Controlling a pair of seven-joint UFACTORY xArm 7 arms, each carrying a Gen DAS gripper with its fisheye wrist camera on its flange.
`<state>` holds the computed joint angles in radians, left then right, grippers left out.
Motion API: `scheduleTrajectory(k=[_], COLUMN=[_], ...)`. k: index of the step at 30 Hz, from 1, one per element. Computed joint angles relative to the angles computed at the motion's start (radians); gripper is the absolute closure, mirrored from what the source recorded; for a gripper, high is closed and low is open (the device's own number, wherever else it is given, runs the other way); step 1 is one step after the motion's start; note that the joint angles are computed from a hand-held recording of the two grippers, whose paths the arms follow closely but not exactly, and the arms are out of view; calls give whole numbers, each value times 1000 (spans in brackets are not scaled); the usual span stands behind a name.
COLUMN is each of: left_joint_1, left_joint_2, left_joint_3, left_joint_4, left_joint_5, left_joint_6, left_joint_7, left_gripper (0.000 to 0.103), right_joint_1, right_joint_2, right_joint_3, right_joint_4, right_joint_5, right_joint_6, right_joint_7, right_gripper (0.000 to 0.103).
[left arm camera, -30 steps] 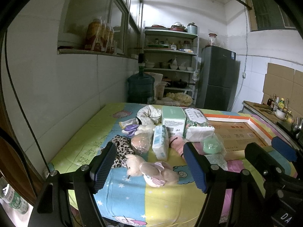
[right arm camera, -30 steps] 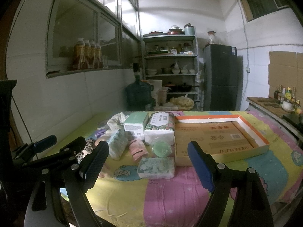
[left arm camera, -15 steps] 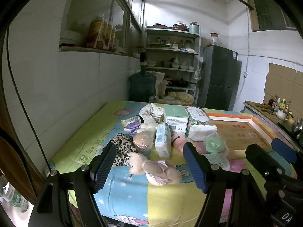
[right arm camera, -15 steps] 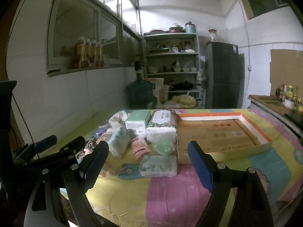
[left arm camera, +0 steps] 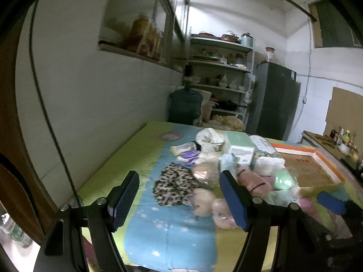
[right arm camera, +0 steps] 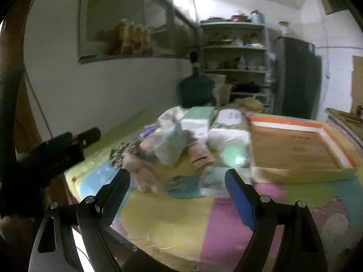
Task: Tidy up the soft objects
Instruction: 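Grasp the white teddy bear with the right tool while the left tool approaches the leopard scrunchie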
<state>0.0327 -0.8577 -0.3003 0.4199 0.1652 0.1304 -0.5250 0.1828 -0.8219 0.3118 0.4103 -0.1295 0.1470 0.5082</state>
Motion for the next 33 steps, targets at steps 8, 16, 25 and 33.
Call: scheduleTrajectory(k=[8,16,25,33], left_joint_1=[-18,-40,-40,-17], left_joint_2=[29,104,200,329], left_joint_3=[89,123,123,91], left_joint_4=[-45,-34,2,70], left_joint_5=[-19,-48,-67,-62], left_joint_6=[-64,-100,-99,-120], left_joint_7=[72,144,179,193], left_gripper=[30,30,30,30], right_joint_1=[61,92,231,341], right_joint_2=[240,408,489,447], right_joint_3=[-44,-84,-199,-301], right_joint_4=[85,177,220,185], right_joint_5=[-14,1,108,278], right_joint_6=[-89,-116,-93,-119], right_joint_7=[-124,-210,-370,-496], right_gripper=[17,31,65,73])
